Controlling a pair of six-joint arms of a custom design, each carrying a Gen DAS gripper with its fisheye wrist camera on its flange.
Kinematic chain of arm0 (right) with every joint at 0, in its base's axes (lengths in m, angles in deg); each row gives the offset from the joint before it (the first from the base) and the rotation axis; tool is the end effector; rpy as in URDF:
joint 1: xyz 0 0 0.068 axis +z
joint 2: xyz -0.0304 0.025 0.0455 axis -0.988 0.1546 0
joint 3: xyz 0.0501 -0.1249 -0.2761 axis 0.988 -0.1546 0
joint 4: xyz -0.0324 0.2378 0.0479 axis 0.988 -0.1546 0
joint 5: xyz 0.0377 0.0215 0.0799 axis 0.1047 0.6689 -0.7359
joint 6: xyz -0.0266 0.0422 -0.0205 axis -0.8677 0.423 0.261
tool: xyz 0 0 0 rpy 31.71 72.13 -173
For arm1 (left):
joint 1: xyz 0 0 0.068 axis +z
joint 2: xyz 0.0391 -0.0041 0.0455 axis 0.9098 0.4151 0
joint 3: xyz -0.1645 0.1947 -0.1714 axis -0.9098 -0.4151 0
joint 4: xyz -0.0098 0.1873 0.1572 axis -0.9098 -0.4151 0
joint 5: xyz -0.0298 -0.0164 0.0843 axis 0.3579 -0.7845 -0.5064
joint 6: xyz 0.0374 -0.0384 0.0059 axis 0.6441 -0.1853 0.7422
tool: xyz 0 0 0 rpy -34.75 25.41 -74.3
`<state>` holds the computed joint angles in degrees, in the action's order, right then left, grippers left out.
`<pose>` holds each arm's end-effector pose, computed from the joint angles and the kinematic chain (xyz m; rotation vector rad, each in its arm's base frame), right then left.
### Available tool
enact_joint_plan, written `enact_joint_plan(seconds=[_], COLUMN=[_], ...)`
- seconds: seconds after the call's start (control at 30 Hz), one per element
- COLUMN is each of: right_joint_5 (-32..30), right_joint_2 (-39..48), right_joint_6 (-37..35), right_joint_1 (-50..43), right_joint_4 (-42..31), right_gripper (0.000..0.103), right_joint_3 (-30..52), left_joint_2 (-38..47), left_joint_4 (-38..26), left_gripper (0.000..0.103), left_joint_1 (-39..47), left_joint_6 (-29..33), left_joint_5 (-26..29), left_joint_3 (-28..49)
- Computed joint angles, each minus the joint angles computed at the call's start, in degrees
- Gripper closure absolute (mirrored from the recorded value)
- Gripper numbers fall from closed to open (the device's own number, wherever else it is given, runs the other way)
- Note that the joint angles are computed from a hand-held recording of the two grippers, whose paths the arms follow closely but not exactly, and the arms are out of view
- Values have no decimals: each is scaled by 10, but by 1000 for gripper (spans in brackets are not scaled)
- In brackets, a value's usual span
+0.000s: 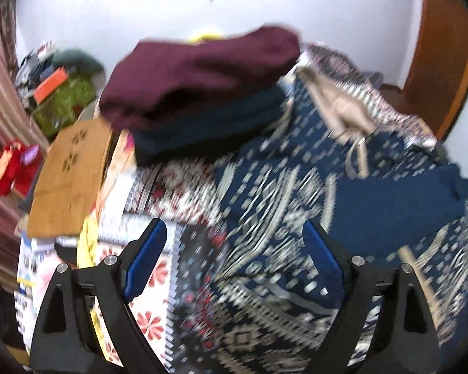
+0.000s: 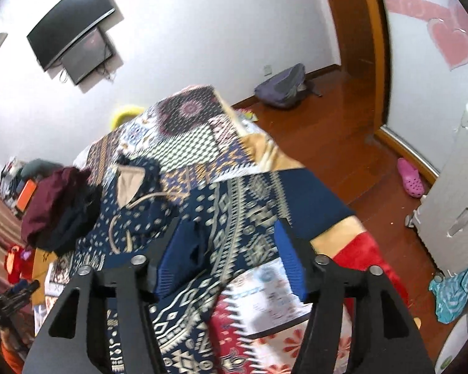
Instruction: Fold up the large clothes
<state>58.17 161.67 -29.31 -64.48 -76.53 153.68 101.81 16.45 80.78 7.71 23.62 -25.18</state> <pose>0.3419 0.1079 0.3545 -0.0017 2.3463 0.5120 0.1935 0.0573 0.3487 -0.4146 2.4331 0.2543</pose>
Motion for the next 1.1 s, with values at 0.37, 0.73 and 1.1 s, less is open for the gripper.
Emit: enact_joint_plan(seconds=[0.37,0.73,1.1], right_joint_5=[-103,-155,-137], right_joint_2=[88,219,264], right_joint_6=[28,84,170], right_joint_1=[-90,-117,-126], right_joint_4=[0,11,28], right_gripper=[41,41,93], right_joint_3=[-10,61,102], left_joint_2=[126,209,221], left_joint_4=[34,61,72], left_gripper=[14,14,14], left_joint_1=[-137,-180,-158], left_joint_6=[-80,-113,-123], left_joint_5=[-3,21,41], left_joint_3=[105,90,71])
